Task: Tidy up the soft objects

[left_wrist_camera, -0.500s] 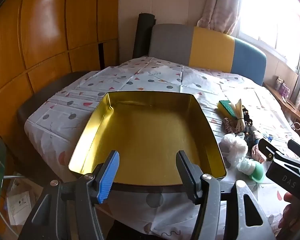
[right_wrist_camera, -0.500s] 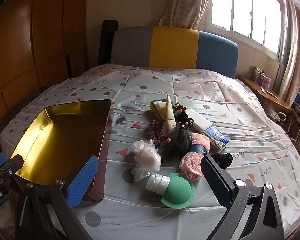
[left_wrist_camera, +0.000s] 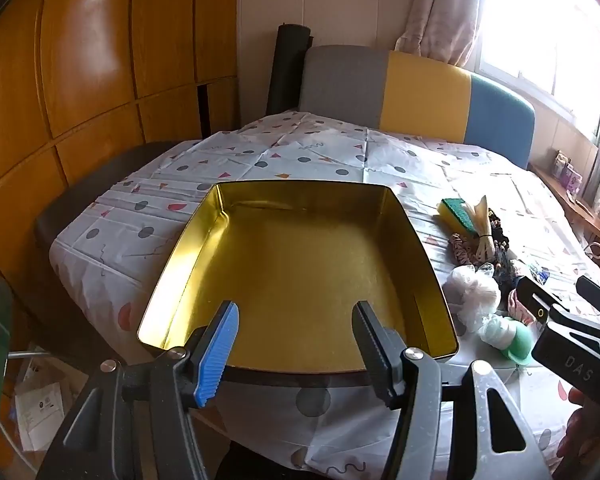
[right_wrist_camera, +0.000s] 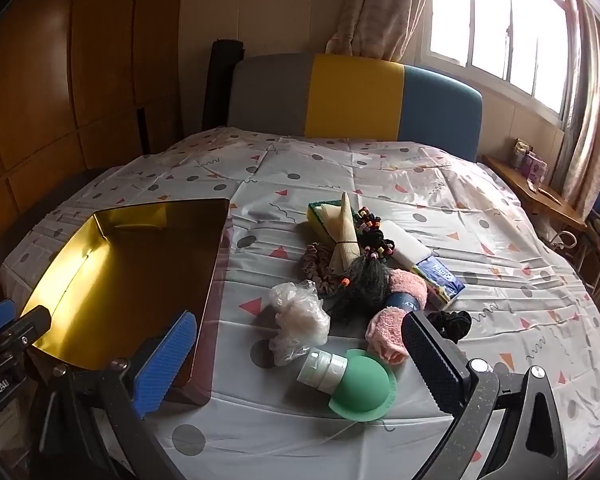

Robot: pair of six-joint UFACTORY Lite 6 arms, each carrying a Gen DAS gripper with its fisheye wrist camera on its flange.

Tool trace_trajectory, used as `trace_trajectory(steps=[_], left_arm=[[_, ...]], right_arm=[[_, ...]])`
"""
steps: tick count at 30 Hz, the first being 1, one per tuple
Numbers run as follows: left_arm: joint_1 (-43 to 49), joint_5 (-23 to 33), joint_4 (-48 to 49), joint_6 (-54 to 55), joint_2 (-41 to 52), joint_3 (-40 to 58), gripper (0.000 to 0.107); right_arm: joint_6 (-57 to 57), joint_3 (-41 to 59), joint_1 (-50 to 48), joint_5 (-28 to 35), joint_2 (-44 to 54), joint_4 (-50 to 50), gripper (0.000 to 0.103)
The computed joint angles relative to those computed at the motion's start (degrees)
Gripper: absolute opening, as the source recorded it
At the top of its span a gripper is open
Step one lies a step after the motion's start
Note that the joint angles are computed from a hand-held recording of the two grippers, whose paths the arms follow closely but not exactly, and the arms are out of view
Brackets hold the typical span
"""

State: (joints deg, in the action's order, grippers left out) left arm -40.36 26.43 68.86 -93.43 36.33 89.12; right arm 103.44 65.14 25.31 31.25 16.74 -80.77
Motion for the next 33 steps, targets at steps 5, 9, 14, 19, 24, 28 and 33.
trace_trajectory(steps=[5, 9, 14, 19, 24, 28, 33], left_arm=[[0.10, 0.15, 0.92, -0.62, 0.03, -0.25, 0.060], [0.37, -0.06, -0.06, 0.30, 0.26, -0.06, 0.060], [0.47, 0.11, -0.15, 0.75, 0.36, 0.03, 0.060], [0.29, 0.36, -0.49, 0.93, 0.61, 0.26, 0.060], [0.21, 0.36, -0.77, 1.22, 0.67, 0.34, 0.060], [0.15, 0.46, -0.86, 1.19, 0.71, 0.38, 0.060], [0.17, 0.30, -0.63, 0.95, 0.63, 0.15, 0.060]], right_arm=[[0.22, 0.22, -0.15, -0.30, -0.05, -0.26, 0.103], [0.33, 0.28, -0.11, -0.25, 0.06, -0.33, 0.103], [1.07, -0.20, -0.37, -0.76, -0.04, -1.11, 0.103], [1.27, -0.14, -0.32, -0.65, 0.09, -1.08, 0.103], [1.51, -0.40, -0.33, -0.57, -0.22, -1.14, 0.103], [1.44, -0.57, -0.37, -0.59, -0.43, -1.23, 0.103], [1.96, -0.88, -0.46, -0.63, -0.76, -1.63, 0.103]])
